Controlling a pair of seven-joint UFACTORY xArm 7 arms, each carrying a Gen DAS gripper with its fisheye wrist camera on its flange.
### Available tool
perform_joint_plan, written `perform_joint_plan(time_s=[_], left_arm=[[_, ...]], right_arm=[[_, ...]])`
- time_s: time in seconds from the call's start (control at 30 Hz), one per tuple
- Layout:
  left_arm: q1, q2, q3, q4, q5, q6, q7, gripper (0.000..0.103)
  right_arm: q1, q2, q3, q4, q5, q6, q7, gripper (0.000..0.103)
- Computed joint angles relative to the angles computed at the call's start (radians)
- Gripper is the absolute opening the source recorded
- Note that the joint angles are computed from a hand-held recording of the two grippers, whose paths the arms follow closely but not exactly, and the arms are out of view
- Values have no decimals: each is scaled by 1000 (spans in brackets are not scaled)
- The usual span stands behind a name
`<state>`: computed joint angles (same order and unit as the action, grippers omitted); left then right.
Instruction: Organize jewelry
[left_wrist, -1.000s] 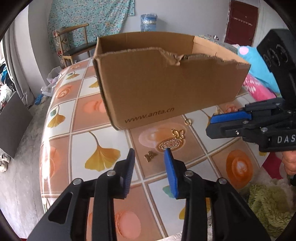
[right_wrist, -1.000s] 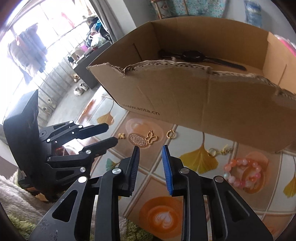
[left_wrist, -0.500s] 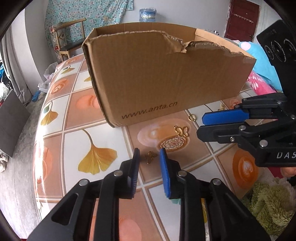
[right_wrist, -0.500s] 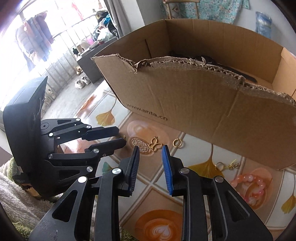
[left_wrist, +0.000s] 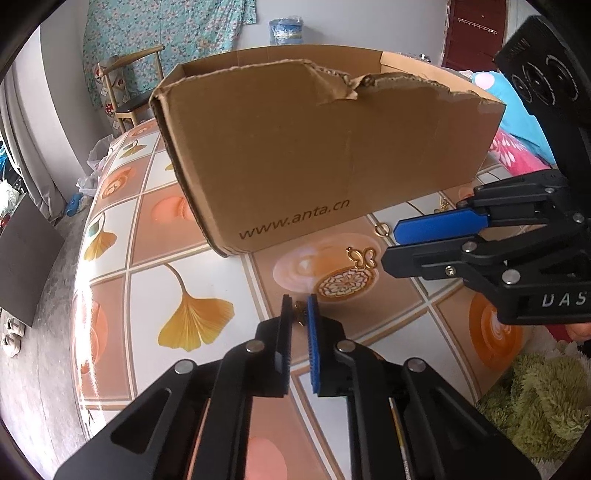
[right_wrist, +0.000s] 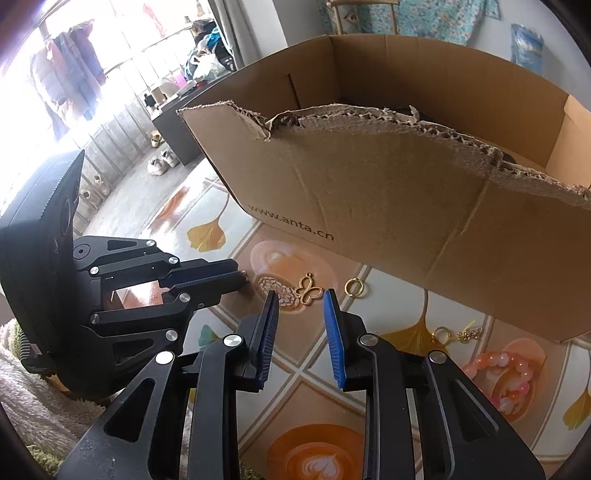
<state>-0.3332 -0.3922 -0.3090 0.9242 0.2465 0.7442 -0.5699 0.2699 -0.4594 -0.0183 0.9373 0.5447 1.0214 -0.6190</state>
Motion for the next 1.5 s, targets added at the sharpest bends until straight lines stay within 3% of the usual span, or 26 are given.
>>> perform_joint_plan(time_s=[0.5, 0.8, 1.0, 1.5], left_arm=[[-4, -46, -1, -30, -28, 24, -2, 7], [-3, -45, 0, -30, -33, 22, 1, 7], [-4, -47, 0, -32, -36, 21, 1, 7], [-3, -48, 1, -33, -38, 20, 4, 7]], right_arm=[[36, 25, 19, -4, -48, -74, -207, 26], [37, 48, 21, 6, -73, -62, -301, 25], [32, 45, 22, 5, -69, -47, -315, 12], [31, 23, 21, -1, -50, -36, -289, 11]])
